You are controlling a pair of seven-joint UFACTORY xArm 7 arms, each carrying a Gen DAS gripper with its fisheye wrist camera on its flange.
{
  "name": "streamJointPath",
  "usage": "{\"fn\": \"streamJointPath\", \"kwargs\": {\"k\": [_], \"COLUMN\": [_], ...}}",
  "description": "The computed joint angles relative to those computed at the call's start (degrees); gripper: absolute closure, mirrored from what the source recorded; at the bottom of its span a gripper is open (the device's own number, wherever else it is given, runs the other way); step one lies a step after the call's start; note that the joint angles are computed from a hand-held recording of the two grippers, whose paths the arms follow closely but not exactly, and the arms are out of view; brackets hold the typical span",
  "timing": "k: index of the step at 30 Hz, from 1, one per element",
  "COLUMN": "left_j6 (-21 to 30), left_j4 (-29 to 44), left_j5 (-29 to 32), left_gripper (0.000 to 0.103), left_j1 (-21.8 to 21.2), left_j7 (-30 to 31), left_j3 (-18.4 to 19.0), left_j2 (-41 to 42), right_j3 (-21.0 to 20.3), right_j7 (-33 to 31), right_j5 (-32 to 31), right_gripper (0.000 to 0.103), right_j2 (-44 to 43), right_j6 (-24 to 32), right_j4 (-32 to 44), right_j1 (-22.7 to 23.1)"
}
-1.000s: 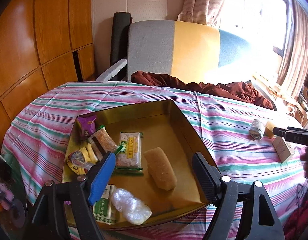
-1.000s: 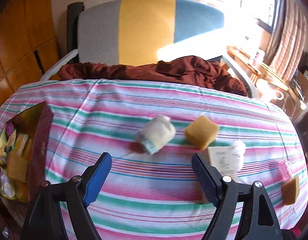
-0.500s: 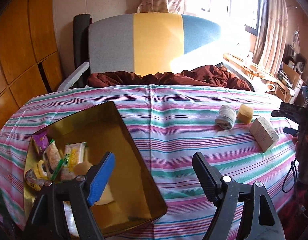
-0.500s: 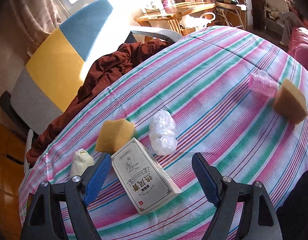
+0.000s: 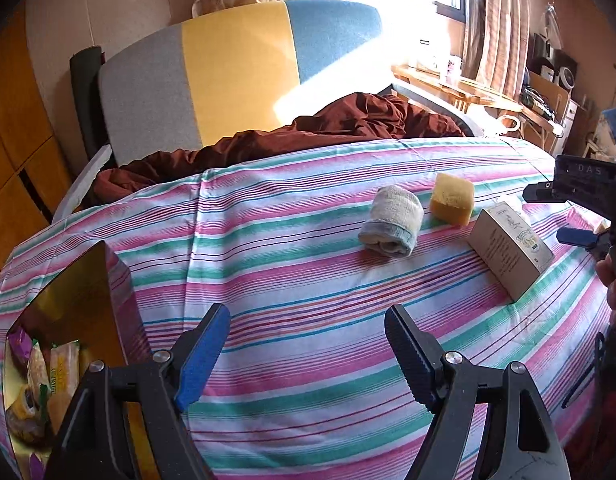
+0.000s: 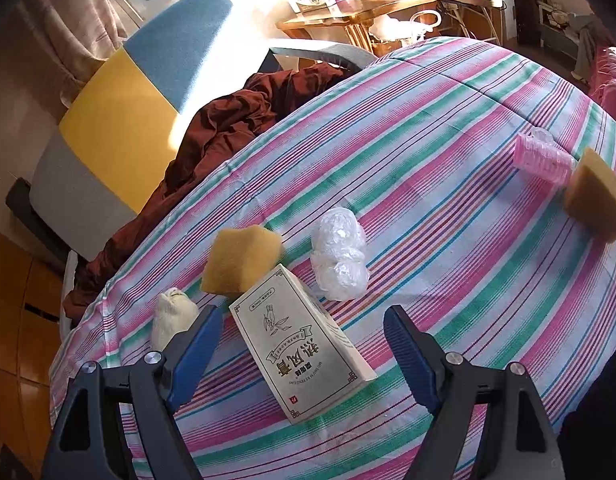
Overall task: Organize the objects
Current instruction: 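Move both tools back toward the white sock and cream box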
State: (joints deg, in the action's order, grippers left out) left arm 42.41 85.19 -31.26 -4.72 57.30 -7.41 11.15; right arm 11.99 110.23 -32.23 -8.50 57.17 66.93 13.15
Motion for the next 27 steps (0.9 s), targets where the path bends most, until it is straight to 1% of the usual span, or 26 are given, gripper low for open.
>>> {"fn": "streamJointPath", "kwargs": {"k": [6,12,15,17,22,24,27], "left_j6": [-0.9,-1.1,-1.0,-0.5,1.0,1.6,2.6], "left_j4": [0.7,2.5,4.1,5.4,10.1,12.2,15.4], "left_j5": [2.4,3.5,3.7,3.6,3.4,3.7,4.4], "left_gripper": [0.023,0.023,0.022,0.018,0.017,0.017,0.016], "left_j1": [-1.8,-2.9,-3.3,-3.6,-4.3,-4.8,-5.6], "left_j7": [-0.1,-0.6,-0.8,-0.8,-1.0,-1.1,-2.2], "left_j3": [-1.0,-1.9,-2.5,-3.0,-4.2,-4.6,-5.1], "left_j2": [1.6,3.2,4.4,5.5,8.9,10.5,13.0], "right_j3": [0.0,0.2,0.4,0.4,0.7,0.9,1.8], "right_j7": [1.3,2.1,2.4,2.5,3.6,5.0,9.6], "right_j5": [-0.1,0.5,0.7,0.8,0.8,0.5,-0.9], "right_gripper": [0.019,0.019,0.019,0.019,0.019,0.019,0.019], "right_j2": [-1.4,-2.3,-2.5,-2.7,-3.4,-4.1,-6.3], "right_j6": [-1.3,-3.2,-3.9,-4.3,-4.9,-5.1,-4.3], "right_j4": [-1.5,-2.8,-3.3,-3.6,-4.5,-5.3,-7.2], "right_j1": [-0.4,-1.2,-1.5,-1.7,-2.2,-2.5,-3.5]}}
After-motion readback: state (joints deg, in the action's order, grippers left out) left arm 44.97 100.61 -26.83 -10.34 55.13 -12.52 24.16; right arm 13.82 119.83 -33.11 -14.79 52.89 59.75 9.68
